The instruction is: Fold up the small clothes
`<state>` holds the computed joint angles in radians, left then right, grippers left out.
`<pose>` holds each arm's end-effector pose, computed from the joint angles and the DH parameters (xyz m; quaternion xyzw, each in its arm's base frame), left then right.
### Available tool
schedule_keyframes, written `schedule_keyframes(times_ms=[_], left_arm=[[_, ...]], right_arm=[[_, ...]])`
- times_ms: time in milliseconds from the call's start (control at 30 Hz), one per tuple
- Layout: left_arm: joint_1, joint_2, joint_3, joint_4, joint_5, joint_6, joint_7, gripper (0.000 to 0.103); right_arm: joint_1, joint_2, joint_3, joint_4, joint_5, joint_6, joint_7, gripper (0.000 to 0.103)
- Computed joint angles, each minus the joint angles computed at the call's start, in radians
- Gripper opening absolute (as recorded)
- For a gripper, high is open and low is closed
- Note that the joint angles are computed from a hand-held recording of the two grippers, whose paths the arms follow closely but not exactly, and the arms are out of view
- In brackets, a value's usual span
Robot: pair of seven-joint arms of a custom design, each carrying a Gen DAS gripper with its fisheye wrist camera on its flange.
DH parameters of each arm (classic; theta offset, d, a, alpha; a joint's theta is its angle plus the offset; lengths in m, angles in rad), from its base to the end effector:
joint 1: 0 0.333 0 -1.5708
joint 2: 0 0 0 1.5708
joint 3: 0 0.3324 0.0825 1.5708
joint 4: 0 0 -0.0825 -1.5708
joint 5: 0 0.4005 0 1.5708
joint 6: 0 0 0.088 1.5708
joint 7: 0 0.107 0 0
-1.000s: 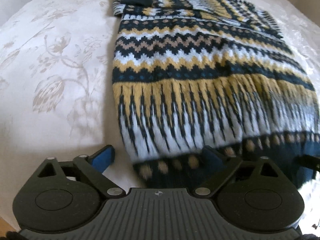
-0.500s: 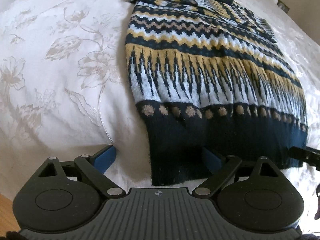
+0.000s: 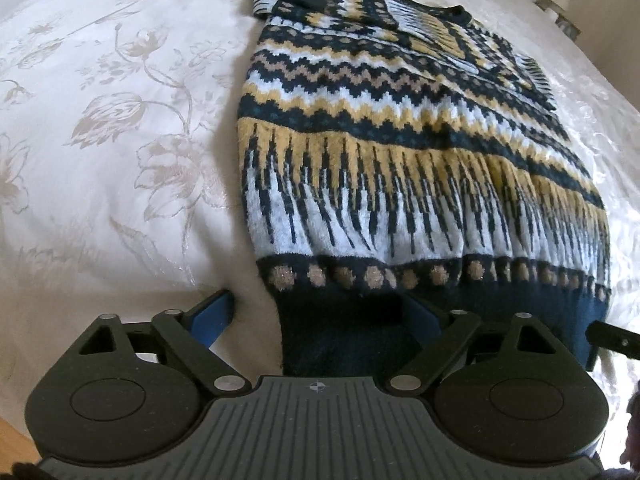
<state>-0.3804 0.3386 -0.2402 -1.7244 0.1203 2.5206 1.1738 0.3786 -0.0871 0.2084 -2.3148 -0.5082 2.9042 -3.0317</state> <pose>0.5839 -0.3958 0.4515 -0.5879 0.7749 -0.2210 0.0715 0.4423 0.3317 0.4561 -0.4230 0.8359 -0.0276 0.3487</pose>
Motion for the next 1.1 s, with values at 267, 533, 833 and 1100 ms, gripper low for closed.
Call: schedule_keyframes(times_ms=[267,533,833,1100], left_arm=[[0.044,-0.039,-0.034,-0.05,-0.125,0.019,0.094,0.054],[0.079,-0.075,-0.047,-0.076,-0.288,0.058,0.111,0.006],[0.088,-0.071,-0.051,0.004,-0.346,0.138,0.131,0.006],[0.072,0.06,-0.028,0.235,-0.295,0.175,0.085,0.003]], right_arm=[[0.025,-0.006,-0.02,-0.009,0.173,0.033,-0.134,0.07],[0.06,-0.03,-0.038,-0.028,0.462,0.052,-0.344,0.018],[-0.094,-0.073,0.047,-0.001,0.227,0.12,-0.154,0.016],[-0.22,-0.021,0.056,0.115,-0.01,0.152,-0.008,0.016]])
